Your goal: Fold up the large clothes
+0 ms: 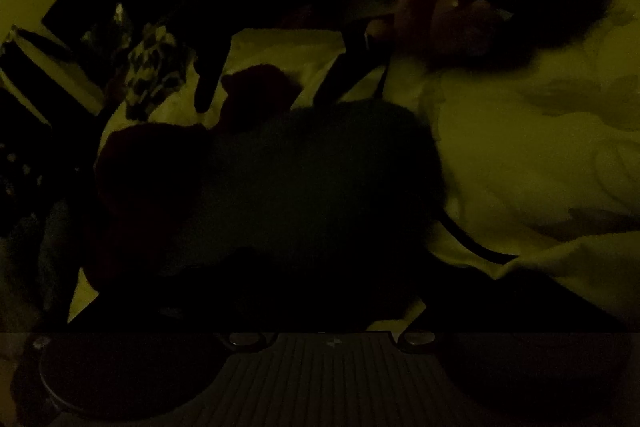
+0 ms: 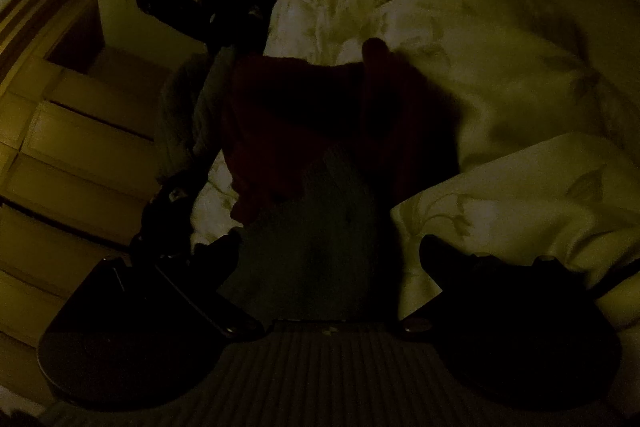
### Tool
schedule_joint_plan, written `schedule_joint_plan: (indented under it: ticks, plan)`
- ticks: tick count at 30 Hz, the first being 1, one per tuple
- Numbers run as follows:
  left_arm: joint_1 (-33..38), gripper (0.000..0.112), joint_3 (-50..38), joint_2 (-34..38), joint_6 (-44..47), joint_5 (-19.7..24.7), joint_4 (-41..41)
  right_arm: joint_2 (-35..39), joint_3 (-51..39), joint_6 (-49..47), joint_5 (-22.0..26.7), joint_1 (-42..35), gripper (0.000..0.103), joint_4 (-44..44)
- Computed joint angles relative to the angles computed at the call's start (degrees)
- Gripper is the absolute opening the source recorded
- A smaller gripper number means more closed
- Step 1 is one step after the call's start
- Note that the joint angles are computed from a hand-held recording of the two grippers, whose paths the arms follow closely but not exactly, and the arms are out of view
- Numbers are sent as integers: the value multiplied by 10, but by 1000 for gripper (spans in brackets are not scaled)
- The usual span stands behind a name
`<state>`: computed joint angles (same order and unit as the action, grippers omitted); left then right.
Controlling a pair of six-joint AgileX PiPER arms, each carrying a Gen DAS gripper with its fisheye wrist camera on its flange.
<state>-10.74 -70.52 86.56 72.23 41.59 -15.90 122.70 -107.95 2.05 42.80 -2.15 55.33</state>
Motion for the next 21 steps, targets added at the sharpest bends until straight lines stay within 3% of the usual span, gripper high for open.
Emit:
schedule_joint_plan:
  ticks: [6,8,11,14,16,18,21]
  plan:
    - [-10,103,1,10,-22,-22,2,1,1,-3,0,0,98,3]
    - [-5,96,-7,17,-34,-21,-15,1,5,-17,0,-2,98,22]
    - [48,82,-61,42,-43,48,-110,2,18,-46,-1,-9,98,69]
    - [133,77,-166,103,-89,183,-204,-3,46,-84,-8,-17,98,135]
    - [172,76,-222,141,-130,244,-238,0,55,-107,-2,-23,98,178]
    - [189,76,-240,155,-145,263,-255,6,51,-103,8,-25,98,191]
    - [187,77,-218,145,-129,256,-258,13,27,-67,18,-21,98,152]
